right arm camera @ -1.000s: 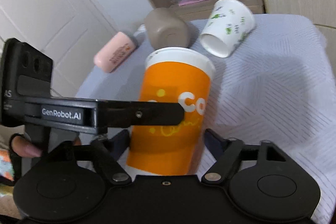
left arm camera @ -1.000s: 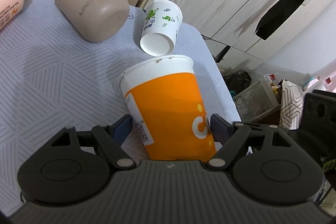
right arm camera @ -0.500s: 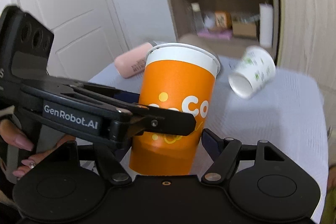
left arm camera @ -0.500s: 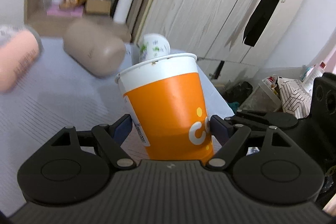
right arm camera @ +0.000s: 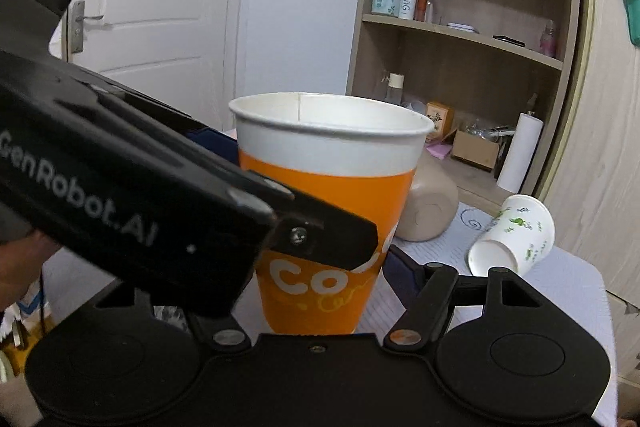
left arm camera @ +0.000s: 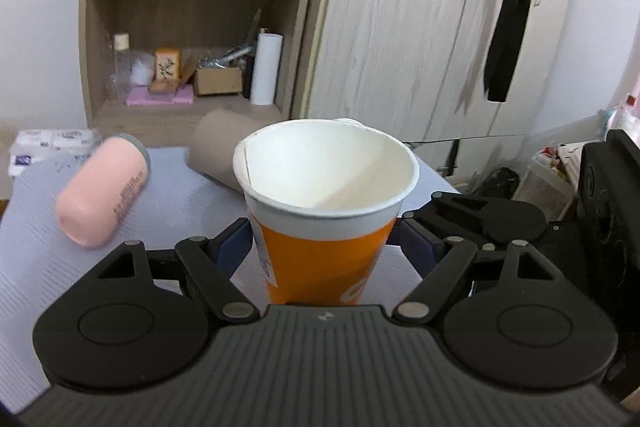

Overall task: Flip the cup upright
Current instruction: 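Grasp the orange cup with the left gripper and rotate it opening up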

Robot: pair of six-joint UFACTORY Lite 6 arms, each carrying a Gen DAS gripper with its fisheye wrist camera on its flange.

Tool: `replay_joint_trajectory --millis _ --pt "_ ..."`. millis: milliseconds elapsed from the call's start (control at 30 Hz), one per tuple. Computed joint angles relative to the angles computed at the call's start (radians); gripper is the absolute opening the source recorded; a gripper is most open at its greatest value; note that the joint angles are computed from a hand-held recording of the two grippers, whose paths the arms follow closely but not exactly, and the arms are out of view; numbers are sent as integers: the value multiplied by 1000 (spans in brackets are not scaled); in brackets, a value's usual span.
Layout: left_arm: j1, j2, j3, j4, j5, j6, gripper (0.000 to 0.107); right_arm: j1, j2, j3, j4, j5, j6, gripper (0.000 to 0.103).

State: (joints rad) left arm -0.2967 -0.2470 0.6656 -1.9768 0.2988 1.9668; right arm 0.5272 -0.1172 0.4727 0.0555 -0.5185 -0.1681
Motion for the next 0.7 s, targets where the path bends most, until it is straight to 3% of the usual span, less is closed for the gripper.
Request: replay_joint_trajectory --millis 167,300,467,700 --pt "-24 60 39 -209 6 239 80 19 103 47 89 -94 -16 76" --pt "-42 138 91 -316 -3 358 80 -38 158 91 -15 -89 102 76" --pt "-22 189 110 -333 26 356 80 -45 185 105 -25 -107 92 76" --pt "-14 208 108 -335 39 329 80 2 195 94 88 -136 -29 76"
